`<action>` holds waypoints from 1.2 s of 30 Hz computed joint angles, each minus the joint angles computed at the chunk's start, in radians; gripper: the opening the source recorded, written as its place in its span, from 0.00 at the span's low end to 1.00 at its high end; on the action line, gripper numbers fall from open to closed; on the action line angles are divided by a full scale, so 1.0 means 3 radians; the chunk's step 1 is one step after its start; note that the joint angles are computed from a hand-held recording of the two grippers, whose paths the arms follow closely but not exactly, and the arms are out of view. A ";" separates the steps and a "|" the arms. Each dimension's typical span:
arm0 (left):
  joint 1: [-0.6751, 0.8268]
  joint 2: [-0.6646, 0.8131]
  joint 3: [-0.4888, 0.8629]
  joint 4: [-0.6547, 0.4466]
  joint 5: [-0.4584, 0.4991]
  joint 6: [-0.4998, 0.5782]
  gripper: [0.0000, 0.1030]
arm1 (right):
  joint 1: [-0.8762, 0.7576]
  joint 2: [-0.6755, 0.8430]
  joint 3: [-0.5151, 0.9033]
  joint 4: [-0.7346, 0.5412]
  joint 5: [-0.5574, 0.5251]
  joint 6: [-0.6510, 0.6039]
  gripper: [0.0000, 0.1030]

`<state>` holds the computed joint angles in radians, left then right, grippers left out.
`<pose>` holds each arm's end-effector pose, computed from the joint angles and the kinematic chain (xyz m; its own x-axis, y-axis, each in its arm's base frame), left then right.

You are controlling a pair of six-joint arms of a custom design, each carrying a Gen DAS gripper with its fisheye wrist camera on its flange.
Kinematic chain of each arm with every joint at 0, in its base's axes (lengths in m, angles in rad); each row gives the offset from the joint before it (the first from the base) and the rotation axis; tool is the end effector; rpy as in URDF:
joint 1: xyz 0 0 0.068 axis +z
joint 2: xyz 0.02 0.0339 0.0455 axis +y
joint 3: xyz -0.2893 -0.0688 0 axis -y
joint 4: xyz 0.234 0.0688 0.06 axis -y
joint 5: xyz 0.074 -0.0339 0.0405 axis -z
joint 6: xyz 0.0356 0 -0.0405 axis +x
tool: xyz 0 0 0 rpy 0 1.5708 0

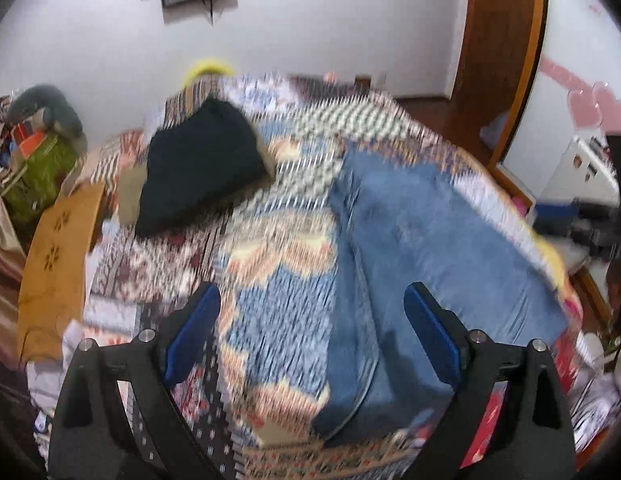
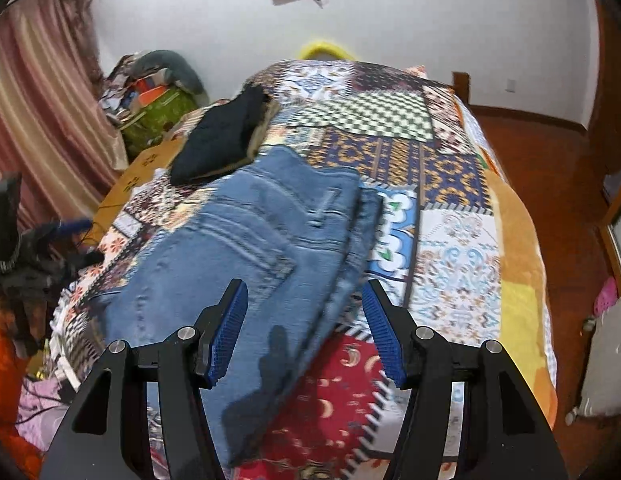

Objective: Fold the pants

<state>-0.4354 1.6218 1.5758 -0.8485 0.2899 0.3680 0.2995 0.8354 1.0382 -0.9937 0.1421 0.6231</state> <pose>0.3030 -0.1522 0.3673 -0.4560 0.5923 -0.6642 0.7829 0.6219 0.0172 0.1160 0.0305 0.3563 -0.6666 0.3988 -0.6298 0.2365 0.9144 0.3286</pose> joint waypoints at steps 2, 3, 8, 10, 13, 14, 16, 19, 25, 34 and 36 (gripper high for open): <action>-0.0103 0.0107 0.0176 -0.0035 0.0073 -0.0090 0.92 | 0.0170 0.0071 0.0021 0.0079 0.0078 0.0064 0.54; -0.0151 0.0170 0.0246 -0.0042 0.0130 -0.0113 0.91 | 0.0229 0.0106 0.0020 0.0133 0.0099 0.0077 0.54; -0.0456 0.0747 0.0864 -0.0466 0.0440 -0.0102 0.71 | 0.0327 0.0310 -0.0089 0.0509 0.0036 0.0007 0.54; -0.0563 0.0943 0.0993 -0.0521 0.0417 -0.0111 0.68 | 0.0260 0.0385 -0.0176 0.0648 -0.0097 -0.0045 0.54; -0.0681 0.1223 0.1074 -0.0589 0.0229 -0.0101 0.59 | 0.0097 0.0510 -0.0340 0.0786 -0.0336 -0.0129 0.54; -0.0696 0.1338 0.1105 -0.0604 0.0150 -0.0111 0.59 | 0.0034 0.0520 -0.0410 0.0837 -0.0418 -0.0157 0.54; -0.0677 0.1408 0.1041 -0.0542 0.0142 -0.0104 0.61 | -0.0105 0.0474 -0.0603 0.0988 -0.0625 -0.0166 0.52; -0.0685 0.1373 0.1050 -0.0553 0.0114 -0.0063 0.60 | -0.0066 0.0444 -0.0684 0.1041 -0.0603 -0.0171 0.51; -0.0517 0.1388 0.1348 -0.0663 0.0167 -0.0115 0.60 | -0.0087 0.0403 -0.0413 0.0746 -0.0456 -0.0204 0.53; -0.0591 0.2230 0.2792 -0.1145 -0.0132 -0.0122 0.60 | -0.1080 0.0651 -0.0261 0.0855 -0.0795 -0.0819 0.54; -0.0648 0.2377 0.2897 -0.1140 -0.0295 -0.0079 0.60 | -0.1206 0.0783 -0.0295 0.0945 -0.0830 -0.0912 0.53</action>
